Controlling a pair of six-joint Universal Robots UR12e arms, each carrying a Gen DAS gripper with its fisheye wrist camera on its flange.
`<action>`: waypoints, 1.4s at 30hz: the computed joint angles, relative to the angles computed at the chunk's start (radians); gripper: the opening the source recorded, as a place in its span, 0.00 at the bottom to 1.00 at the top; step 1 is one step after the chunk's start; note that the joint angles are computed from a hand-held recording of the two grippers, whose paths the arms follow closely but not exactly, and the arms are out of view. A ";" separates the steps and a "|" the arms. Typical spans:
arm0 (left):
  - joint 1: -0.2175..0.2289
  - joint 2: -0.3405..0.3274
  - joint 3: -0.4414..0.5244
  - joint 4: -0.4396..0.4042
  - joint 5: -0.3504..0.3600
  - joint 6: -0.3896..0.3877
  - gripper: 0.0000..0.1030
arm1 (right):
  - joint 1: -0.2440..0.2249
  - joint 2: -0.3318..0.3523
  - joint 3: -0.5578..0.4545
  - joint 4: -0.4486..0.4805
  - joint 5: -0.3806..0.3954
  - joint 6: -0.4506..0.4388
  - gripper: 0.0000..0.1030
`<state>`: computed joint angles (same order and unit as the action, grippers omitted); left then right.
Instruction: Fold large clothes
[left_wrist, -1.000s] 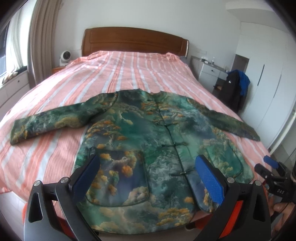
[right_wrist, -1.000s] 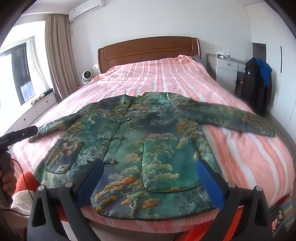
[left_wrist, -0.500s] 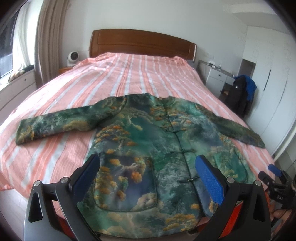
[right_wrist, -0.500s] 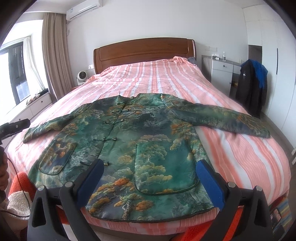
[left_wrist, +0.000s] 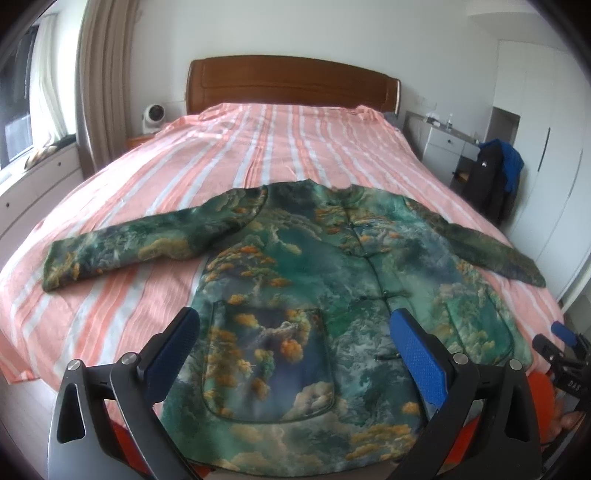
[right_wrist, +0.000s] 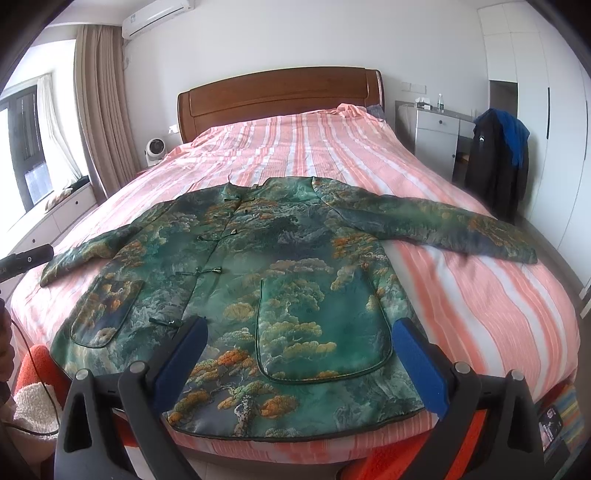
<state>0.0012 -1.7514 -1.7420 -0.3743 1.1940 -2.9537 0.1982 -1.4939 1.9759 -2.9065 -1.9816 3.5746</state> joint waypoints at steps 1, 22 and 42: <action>0.000 -0.001 0.000 0.002 0.002 0.002 1.00 | 0.000 0.000 0.000 0.000 0.001 0.000 0.96; 0.012 -0.017 0.005 0.005 0.076 -0.031 1.00 | -0.597 -0.043 0.206 -0.253 0.425 0.621 0.92; 0.015 -0.041 0.007 -0.051 0.003 -0.060 0.99 | -0.380 0.172 -0.377 -0.105 0.427 0.006 0.12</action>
<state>0.0158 -1.7927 -1.7349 -0.4248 1.1971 -3.0136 -0.1816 -1.3219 1.5991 -3.0111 -1.5544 3.5810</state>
